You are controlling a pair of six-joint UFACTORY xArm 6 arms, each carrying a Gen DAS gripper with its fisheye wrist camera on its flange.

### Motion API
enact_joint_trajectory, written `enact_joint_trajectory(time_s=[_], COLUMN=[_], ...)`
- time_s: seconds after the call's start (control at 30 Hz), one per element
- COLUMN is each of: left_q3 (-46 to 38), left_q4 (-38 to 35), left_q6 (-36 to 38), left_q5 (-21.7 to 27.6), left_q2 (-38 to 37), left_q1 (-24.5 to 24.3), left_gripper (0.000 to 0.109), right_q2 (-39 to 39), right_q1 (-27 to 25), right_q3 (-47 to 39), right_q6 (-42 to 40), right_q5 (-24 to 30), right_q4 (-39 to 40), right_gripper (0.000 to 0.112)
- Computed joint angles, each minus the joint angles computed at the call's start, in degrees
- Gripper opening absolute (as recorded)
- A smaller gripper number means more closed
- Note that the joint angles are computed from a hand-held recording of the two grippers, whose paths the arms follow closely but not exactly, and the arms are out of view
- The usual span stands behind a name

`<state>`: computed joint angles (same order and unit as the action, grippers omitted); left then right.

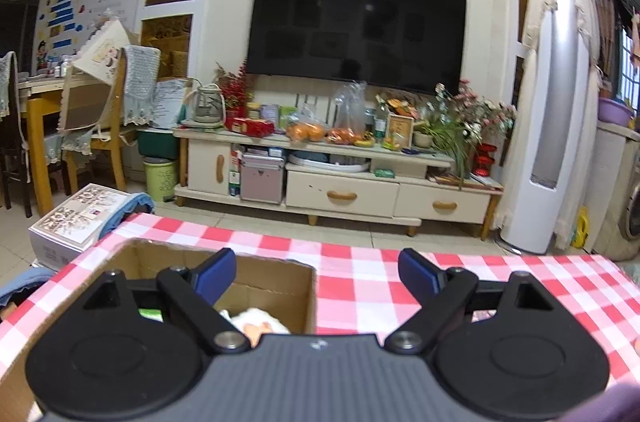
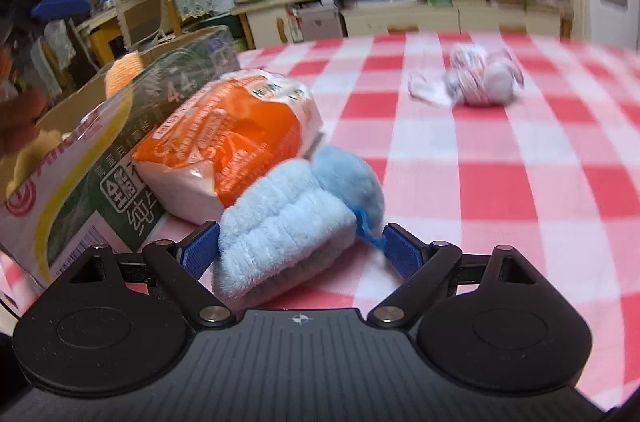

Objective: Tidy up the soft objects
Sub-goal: 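Lower the right tool onto the light blue fluffy towel and grasp it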

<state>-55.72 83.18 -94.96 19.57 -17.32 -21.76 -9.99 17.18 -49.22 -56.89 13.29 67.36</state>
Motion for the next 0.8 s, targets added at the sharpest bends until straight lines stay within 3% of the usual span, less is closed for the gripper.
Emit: enact_joint_trajectory(time_s=[0.13,0.27,0.47,0.6,0.67,0.8], left_q3=[-0.26,-0.09,-0.88,-1.29,-1.43,-2.09], left_q4=[-1.22,-2.88,-4.26,-5.95,-6.64,-7.98], left_q6=[1.73,3.29,4.53,6.42,7.27,9.10], left_q5=[-0.27,-0.39,-0.17,-0.43,-0.69,-0.62], left_q2=[0.58,0.72,1.73,2.52,2.91,4.05], left_q1=[-0.96,-1.64,-3.02,-3.65,-4.06,-5.29], left_gripper=[0.089,0.089,0.092,0.092,0.092,0.092], right_q2=[0.22,0.68,1.30,2.13,2.34,2.82], right_q1=[-1.49,-0.89,-4.04,-6.05,-7.74,-11.60], right_q3=[-0.29,0.75,1.10,3.09,2.79,-1.04], right_q6=[1.03,2.15,0.82,11.36,14.18,9.19], right_q5=[1.65,-6.65,-10.04,-16.39,-15.60,-4.67], right_q4=[0.76,-5.49,-7.98,-21.19,-22.28,-5.58], right_gripper=[0.103,0.103,0.103,0.103,0.103,0.103])
